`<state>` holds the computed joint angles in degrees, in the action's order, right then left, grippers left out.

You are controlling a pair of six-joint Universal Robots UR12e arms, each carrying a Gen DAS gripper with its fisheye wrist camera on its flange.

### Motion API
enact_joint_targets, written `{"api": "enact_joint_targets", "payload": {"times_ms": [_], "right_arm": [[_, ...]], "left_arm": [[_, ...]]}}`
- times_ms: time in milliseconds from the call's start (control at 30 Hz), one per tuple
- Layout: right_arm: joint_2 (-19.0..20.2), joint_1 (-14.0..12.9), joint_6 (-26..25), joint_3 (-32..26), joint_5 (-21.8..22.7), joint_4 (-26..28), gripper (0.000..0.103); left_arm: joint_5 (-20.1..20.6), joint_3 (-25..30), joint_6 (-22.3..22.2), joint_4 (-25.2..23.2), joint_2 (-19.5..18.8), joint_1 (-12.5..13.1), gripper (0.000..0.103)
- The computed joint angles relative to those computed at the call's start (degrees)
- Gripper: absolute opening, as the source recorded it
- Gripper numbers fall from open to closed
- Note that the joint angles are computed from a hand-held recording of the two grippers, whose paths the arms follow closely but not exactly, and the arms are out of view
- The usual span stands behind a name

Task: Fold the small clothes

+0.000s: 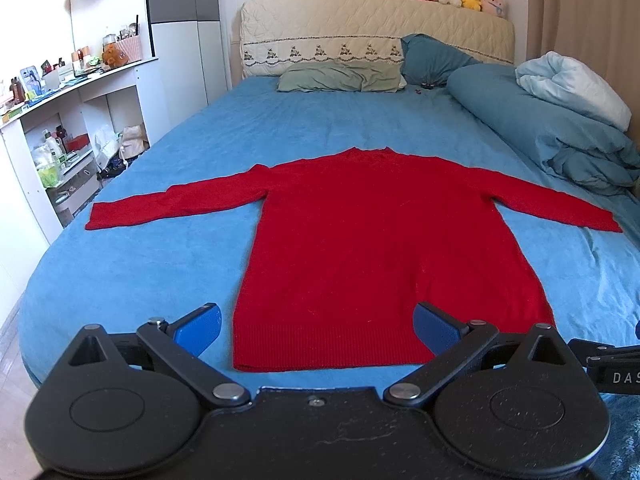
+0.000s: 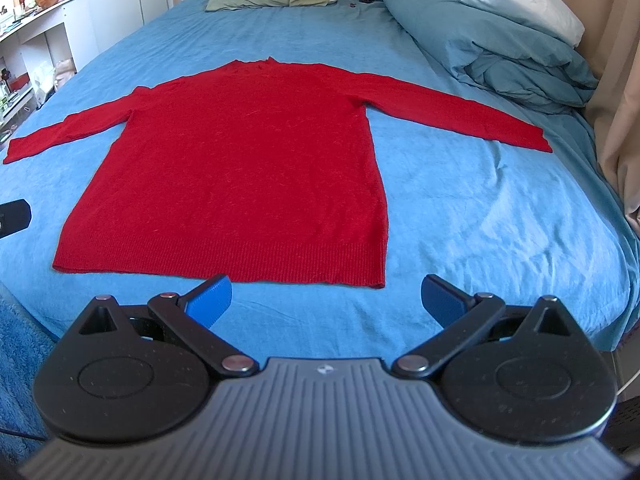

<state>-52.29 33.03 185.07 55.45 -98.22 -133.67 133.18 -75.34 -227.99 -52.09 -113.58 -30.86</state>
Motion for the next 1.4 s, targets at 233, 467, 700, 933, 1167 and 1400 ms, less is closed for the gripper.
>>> {"api": "enact_joint_targets", "payload": {"times_ms": [233,467,700,933,1167,1400], "right_arm": [[0.02,0.19,-0.15,-0.08,-0.23,-0.26,0.103],[0.03,0.21,-0.26,-0.10,-0.16,-0.38,0.103],[-0.02,0.22,-0.46,-0.24,0.10,-0.91,0.103],[1.37,-0.84,-0.49,-2.91,0.90,-5.28,0.103],[7.79,-3.09,-0.96,-14.06,-0.95,-5.49,0.103],[19.06,-6.41,3.84,-31.89,-2.99,0.18,0.103]], "left_arm": [[-0.04,-0.04,-0.02,0.06,0.04,0.03,0.103],[0.06,-0.26,-0.23,0.21,0.20,0.04,0.103],[1.41,-0.50,0.14,1.19,0.18,-0.30,0.103],[1.90,1.05,5.74,5.99,-0.61,0.63,0.103],[0.14,8.29,18.01,13.83,-5.50,3.56,0.103],[-6.20,21.18,24.45,12.53,-14.25,7.04,0.103]]}}
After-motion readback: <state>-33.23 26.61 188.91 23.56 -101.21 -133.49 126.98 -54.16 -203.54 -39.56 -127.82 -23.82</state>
